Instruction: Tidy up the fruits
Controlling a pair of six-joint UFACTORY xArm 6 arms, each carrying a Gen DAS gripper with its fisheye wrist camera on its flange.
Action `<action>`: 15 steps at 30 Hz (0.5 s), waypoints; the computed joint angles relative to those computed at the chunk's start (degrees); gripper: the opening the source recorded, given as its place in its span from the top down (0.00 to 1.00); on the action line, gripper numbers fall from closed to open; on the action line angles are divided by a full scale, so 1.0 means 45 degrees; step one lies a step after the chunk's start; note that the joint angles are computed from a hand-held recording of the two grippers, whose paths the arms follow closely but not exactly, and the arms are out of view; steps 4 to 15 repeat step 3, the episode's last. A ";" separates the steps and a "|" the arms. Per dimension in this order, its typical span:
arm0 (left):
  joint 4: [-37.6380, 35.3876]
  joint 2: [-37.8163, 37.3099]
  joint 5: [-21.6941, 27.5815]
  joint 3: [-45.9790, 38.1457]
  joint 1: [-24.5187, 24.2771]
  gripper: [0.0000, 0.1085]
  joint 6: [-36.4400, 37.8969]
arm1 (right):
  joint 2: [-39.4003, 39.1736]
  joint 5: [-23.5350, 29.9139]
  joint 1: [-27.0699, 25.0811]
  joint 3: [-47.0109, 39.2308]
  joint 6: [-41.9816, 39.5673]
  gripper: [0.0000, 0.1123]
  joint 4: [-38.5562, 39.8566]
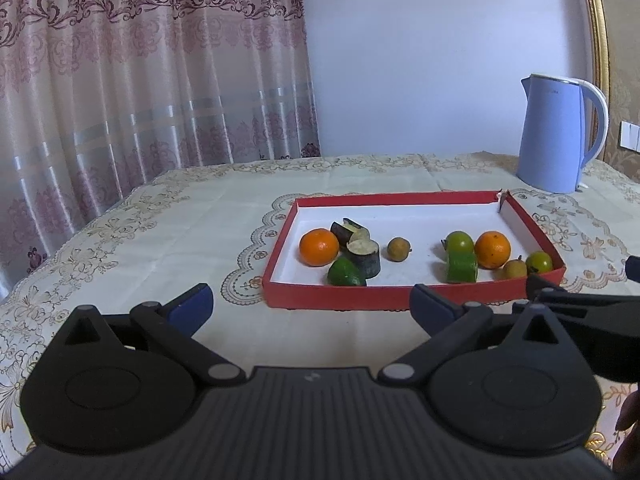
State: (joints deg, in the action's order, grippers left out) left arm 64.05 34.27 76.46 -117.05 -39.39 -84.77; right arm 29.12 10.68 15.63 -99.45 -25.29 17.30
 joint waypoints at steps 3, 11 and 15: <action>0.0031 0.0063 0.0090 -0.0082 0.0000 0.05 0.0033 | 0.0008 0.0035 0.0000 -0.0015 0.0006 0.11 0.0031; 0.0031 0.0063 0.0090 -0.0082 0.0000 0.05 0.0033 | 0.0008 0.0035 0.0000 -0.0015 0.0006 0.11 0.0031; 0.0031 0.0063 0.0090 -0.0082 0.0000 0.05 0.0033 | 0.0008 0.0035 0.0000 -0.0015 0.0006 0.11 0.0031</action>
